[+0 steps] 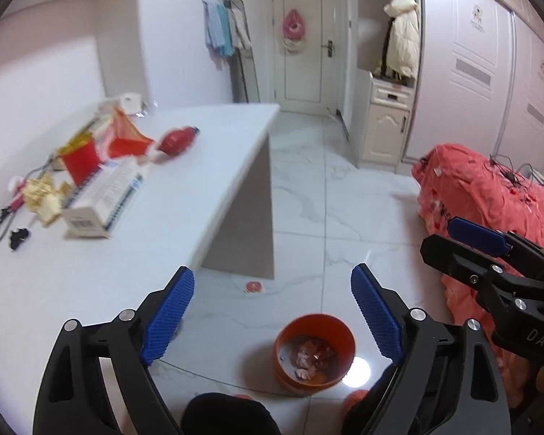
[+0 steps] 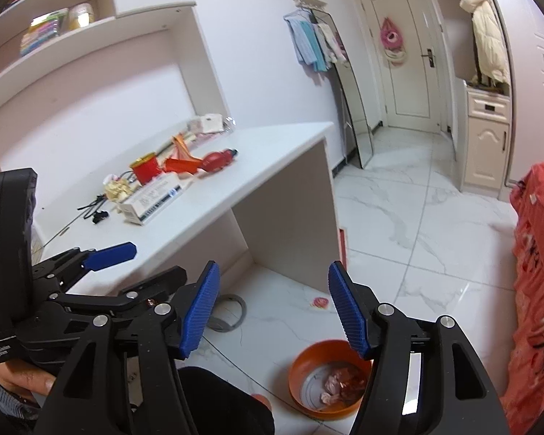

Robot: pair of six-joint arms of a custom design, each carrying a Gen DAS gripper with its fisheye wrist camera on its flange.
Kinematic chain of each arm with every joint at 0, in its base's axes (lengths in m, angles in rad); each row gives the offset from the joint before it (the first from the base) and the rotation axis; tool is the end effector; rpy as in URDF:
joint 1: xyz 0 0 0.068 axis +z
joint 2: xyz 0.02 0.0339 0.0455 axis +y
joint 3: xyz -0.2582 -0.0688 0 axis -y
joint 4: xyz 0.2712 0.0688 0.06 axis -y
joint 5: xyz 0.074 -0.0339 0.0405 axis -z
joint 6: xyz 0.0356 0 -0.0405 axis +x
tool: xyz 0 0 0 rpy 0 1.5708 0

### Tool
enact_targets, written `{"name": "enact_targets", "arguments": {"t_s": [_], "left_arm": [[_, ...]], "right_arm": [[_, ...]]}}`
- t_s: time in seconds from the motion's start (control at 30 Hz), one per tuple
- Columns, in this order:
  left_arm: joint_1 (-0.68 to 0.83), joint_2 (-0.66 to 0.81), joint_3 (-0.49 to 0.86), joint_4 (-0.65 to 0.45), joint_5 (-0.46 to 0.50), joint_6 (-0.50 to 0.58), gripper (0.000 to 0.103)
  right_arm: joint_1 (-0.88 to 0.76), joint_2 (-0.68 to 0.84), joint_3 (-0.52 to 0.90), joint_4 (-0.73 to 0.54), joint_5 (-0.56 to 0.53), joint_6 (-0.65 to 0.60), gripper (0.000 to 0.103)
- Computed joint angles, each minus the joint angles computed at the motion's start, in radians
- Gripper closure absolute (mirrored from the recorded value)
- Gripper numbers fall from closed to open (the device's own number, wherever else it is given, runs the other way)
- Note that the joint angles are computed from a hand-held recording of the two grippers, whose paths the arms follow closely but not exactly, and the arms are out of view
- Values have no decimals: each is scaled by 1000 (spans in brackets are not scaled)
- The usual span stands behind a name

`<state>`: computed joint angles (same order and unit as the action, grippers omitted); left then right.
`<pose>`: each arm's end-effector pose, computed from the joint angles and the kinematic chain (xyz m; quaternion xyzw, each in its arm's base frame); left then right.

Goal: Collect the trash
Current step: 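Move both open tools back to the desk toward the black hair tie and white box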

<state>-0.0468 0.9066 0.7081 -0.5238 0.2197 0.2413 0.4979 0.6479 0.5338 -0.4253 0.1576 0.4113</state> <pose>0.2195 -0.0180 0.2503 0.1747 0.8900 -0.0597 0.4169 0.1644 0.0830 0.2420 0.0012 0.8681 0.1543 0.4718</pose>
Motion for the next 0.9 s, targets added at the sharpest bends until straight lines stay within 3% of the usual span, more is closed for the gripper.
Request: {"name": "enact_targets", "arguments": {"t_s": [0.1, 0.23, 0.5, 0.9], "left_arm": [[71, -22, 17, -19, 31, 20, 15], [169, -40, 44, -41, 66, 49, 15], [379, -45, 98, -71, 145, 116, 11], [595, 128, 220, -69, 202, 214, 11]], "right_arm": [[33, 13, 26, 13, 10, -5, 39], [107, 66, 70, 55, 57, -12, 31], [190, 277, 205, 175, 49, -62, 31], [265, 618, 443, 275, 3, -132, 29]]}}
